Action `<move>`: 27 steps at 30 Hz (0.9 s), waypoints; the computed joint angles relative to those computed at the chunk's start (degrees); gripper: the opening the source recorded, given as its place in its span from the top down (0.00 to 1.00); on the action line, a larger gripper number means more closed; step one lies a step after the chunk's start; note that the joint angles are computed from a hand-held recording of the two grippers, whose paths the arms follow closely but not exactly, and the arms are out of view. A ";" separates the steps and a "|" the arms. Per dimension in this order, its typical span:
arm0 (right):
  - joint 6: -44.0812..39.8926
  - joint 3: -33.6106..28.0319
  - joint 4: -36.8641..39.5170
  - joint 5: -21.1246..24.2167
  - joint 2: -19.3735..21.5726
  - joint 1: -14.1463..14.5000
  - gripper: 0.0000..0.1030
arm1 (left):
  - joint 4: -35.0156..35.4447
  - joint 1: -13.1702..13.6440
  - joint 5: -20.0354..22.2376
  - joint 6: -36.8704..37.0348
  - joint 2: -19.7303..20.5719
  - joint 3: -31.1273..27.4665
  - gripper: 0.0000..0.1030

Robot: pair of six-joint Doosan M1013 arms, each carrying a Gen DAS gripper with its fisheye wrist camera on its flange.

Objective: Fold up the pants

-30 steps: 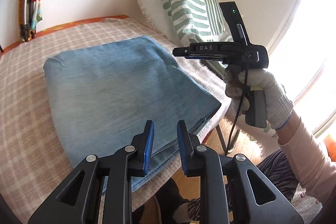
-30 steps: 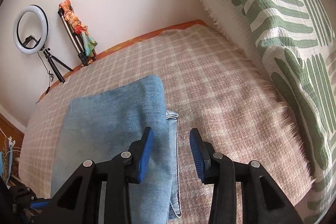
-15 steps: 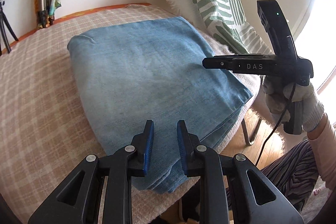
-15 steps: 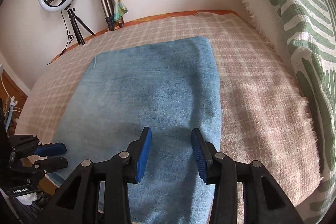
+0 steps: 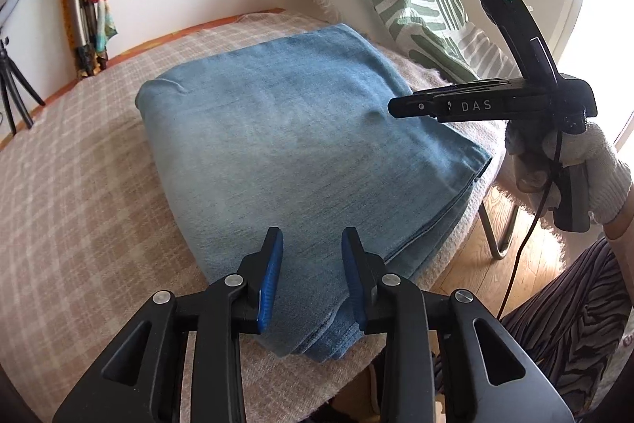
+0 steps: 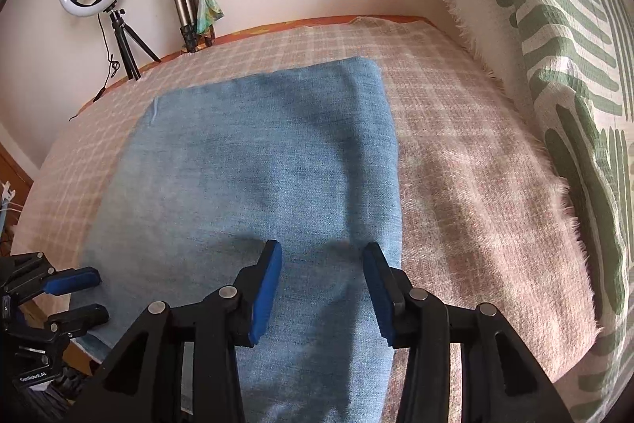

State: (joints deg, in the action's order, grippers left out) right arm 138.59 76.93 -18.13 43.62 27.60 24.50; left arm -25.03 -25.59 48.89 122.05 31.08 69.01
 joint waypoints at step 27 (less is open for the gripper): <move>-17.99 5.89 27.15 -13.05 -0.71 -7.41 0.07 | -14.16 6.23 13.79 -15.27 11.23 -16.01 0.44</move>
